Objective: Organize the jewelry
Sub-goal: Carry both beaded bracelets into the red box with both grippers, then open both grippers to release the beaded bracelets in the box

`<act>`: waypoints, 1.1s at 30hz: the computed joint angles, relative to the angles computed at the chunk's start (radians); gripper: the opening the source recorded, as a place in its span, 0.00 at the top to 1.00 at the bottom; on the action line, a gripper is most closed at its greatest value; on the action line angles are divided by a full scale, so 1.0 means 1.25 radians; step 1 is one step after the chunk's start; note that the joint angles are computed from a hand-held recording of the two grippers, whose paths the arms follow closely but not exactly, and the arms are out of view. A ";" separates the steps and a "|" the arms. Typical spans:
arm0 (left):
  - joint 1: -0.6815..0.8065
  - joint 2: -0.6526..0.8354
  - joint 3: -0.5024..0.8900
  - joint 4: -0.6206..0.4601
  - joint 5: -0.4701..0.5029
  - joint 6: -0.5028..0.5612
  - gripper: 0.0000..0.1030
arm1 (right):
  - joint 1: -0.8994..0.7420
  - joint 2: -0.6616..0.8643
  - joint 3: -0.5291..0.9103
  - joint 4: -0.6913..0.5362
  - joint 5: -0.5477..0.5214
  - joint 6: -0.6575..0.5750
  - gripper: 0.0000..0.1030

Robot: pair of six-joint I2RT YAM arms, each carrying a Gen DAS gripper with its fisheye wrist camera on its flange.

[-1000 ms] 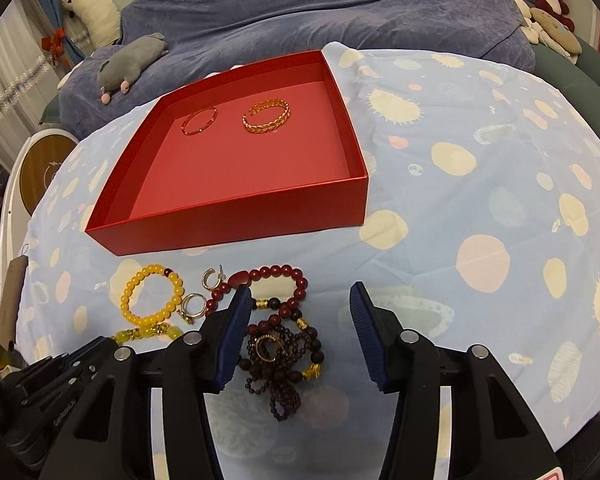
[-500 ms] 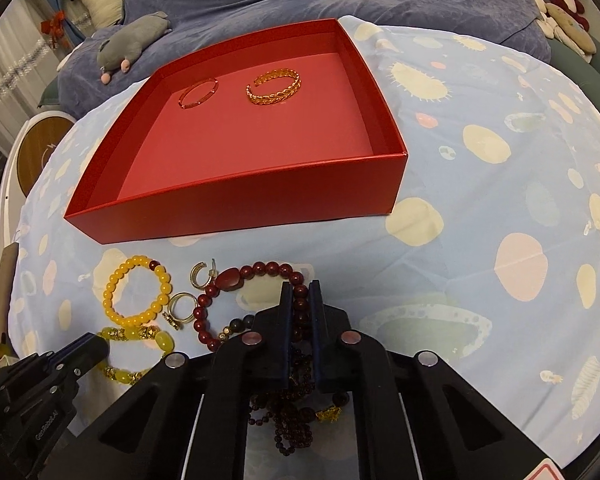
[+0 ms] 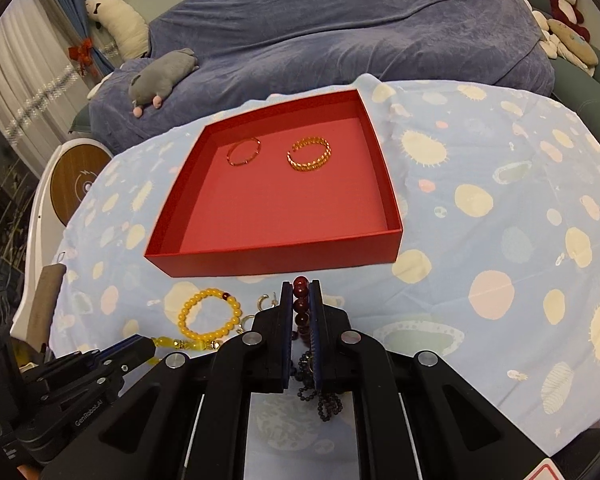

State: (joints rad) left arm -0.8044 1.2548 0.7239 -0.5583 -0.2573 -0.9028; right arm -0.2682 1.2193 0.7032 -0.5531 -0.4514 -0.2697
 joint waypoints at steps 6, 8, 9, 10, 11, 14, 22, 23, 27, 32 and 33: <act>0.043 -0.008 0.108 -0.061 0.021 0.081 0.91 | 0.005 -0.001 0.108 -0.081 -0.022 -0.009 0.93; 0.064 -0.001 0.154 -0.075 0.027 0.118 0.91 | 0.021 0.015 0.147 -0.086 -0.023 -0.004 0.93; 0.077 0.007 0.180 -0.082 0.033 0.138 0.91 | 0.027 0.026 0.166 -0.088 -0.025 -0.001 0.93; 0.091 0.018 0.206 -0.086 0.040 0.159 0.91 | 0.038 0.038 0.184 -0.086 -0.024 0.006 0.93; 0.107 0.030 0.232 -0.085 0.050 0.181 0.91 | 0.049 0.056 0.204 -0.081 -0.022 0.016 0.93; 0.161 0.075 0.307 -0.064 0.089 0.234 0.91 | 0.083 0.117 0.258 -0.056 -0.016 0.049 0.93; 0.295 0.255 0.404 0.078 0.260 0.277 0.91 | 0.139 0.326 0.356 0.026 -0.035 0.113 0.93; 0.305 0.286 0.408 0.090 0.265 0.279 0.91 | 0.142 0.358 0.364 0.038 -0.030 0.117 0.93; 0.338 0.405 0.414 0.121 0.274 0.286 0.91 | 0.152 0.475 0.388 0.068 0.029 0.111 0.93; 0.354 0.479 0.399 0.131 0.231 0.328 0.91 | 0.141 0.556 0.395 0.099 0.096 0.093 0.93; 0.352 0.486 0.400 0.128 0.211 0.337 0.91 | 0.139 0.569 0.401 0.101 0.106 0.093 0.93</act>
State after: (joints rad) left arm -0.3642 1.8628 1.2237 -0.3978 0.0066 -0.4810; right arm -0.0942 1.9307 1.2040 -0.4265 -0.3192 -0.1530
